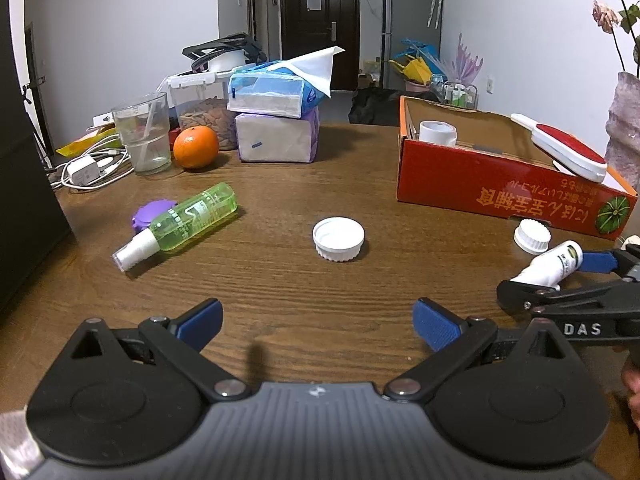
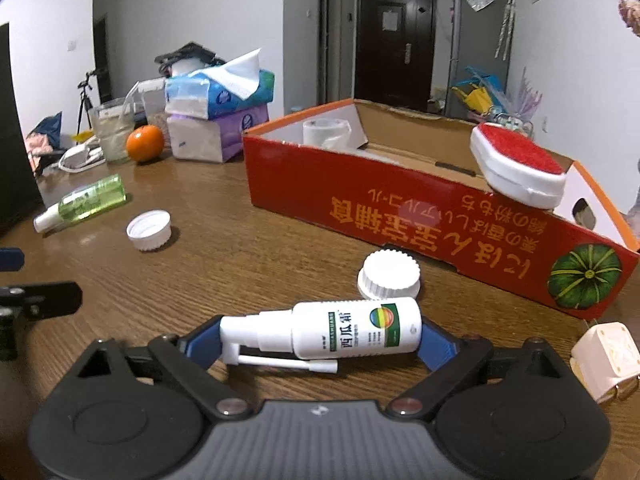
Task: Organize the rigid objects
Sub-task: 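Move the left tool to the white round lid and grasp it while the right tool holds the bottle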
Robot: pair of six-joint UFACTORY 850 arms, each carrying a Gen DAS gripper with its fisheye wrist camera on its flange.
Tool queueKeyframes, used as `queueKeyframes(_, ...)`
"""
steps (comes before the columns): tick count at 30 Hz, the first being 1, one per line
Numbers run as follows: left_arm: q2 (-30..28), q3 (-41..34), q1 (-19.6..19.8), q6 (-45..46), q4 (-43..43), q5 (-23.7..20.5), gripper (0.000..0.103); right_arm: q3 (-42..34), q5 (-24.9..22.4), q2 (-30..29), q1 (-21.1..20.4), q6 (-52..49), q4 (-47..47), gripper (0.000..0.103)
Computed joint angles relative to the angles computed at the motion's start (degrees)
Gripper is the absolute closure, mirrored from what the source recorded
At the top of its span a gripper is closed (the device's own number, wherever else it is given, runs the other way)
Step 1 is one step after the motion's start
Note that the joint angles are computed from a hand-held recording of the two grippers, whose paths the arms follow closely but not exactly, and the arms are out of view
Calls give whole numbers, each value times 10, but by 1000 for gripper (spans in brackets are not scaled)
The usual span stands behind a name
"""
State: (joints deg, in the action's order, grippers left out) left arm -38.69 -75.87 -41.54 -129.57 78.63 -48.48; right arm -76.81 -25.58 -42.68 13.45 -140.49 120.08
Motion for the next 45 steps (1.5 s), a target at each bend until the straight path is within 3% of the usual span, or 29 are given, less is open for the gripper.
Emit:
queueKeyframes(14, -25, -27, 27, 5, 59, 15, 0, 51, -31, 30, -1, -118, 172, 6)
queueKeyframes(29, -60, -76, 70, 61, 38, 55, 2, 77, -45, 41, -1, -220, 334, 6)
queueKeyframes(31, -61, -77, 73, 65, 36, 63, 5, 78, -45, 41, -1, -225, 343, 6)
queueKeyframes(37, -56, -71, 80, 61, 43, 98, 29, 79, -45, 40, 0, -233, 352, 6)
queueKeyframes(42, -44, -50, 86, 11, 83, 123, 61, 78, -46, 39, 0, -229, 346, 6)
queueKeyframes(45, -42, -48, 85, 5, 90, 123, 62, 79, -47, 40, 0, -231, 348, 6)
